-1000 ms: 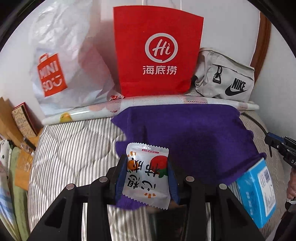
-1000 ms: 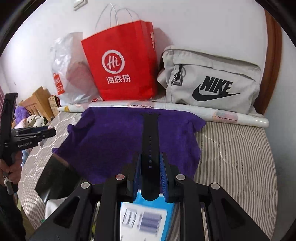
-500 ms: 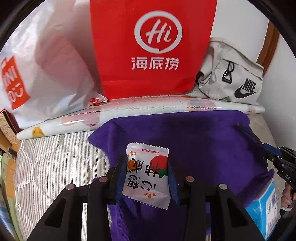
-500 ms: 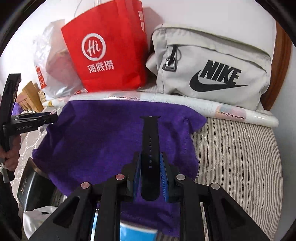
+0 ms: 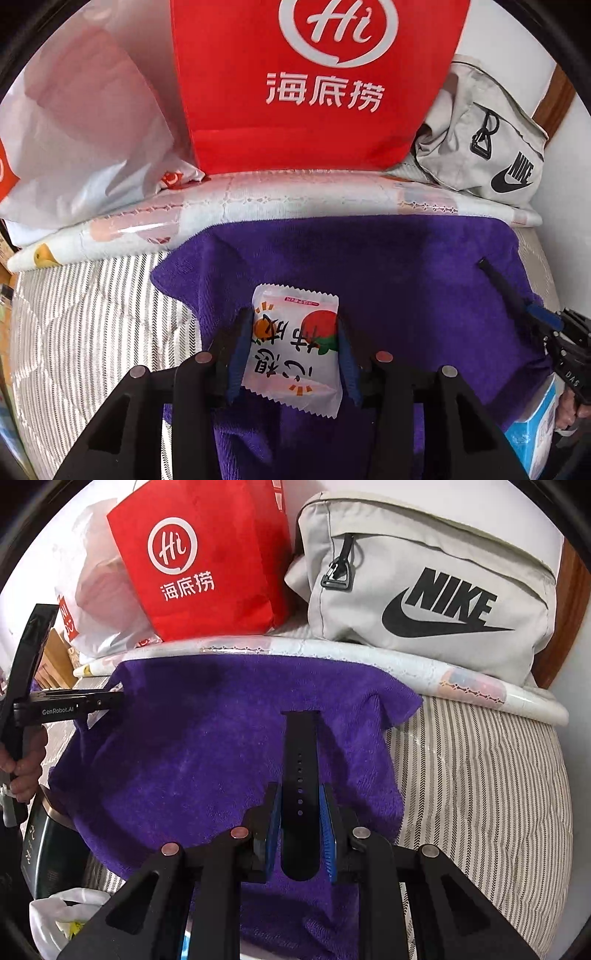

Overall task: Organize soft objects
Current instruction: 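Open the left tool onto the purple towel while the right tool releases the strap there, then grasp the white-and-mint cloth with the right tool while the left tool moves toward the white foam block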

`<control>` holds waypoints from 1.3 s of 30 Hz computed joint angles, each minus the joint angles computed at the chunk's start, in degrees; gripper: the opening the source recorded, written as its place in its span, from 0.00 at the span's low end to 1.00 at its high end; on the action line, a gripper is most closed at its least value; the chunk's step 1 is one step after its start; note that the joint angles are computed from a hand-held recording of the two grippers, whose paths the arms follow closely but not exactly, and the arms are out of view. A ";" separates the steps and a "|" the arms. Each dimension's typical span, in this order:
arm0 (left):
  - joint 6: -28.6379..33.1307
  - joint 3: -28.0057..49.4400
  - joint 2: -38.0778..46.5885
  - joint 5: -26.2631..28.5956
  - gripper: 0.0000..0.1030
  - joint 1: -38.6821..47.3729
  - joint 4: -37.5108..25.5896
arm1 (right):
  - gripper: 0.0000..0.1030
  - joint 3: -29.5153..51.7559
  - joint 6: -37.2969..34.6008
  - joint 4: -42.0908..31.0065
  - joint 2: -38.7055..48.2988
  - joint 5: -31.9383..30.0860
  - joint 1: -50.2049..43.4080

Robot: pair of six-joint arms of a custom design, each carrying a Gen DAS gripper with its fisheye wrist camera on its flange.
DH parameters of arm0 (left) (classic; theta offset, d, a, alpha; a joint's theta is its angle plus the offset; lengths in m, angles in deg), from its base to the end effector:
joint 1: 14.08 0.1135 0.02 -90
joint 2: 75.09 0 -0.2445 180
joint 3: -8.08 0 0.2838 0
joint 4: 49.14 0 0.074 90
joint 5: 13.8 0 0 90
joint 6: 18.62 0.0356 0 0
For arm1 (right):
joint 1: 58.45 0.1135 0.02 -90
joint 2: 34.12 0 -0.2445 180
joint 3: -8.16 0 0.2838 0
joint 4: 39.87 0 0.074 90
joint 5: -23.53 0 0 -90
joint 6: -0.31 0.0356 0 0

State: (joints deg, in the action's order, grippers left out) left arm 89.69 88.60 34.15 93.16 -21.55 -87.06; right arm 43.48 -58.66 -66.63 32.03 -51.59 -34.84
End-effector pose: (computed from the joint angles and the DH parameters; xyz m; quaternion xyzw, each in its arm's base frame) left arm 0.3876 -0.0613 0.1088 0.2452 0.9375 -0.1249 0.2130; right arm 0.2079 0.0809 0.1002 0.0977 0.9479 0.0165 0.3029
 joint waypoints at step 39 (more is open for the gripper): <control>31.86 -34.09 -56.87 17.37 0.68 33.09 -31.35 | 0.59 16.94 64.36 -40.67 4.05 31.71 69.23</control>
State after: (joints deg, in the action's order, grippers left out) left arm 121.55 54.51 -22.72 110.53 11.54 -118.41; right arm 60.42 5.71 -107.30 36.08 -19.88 34.40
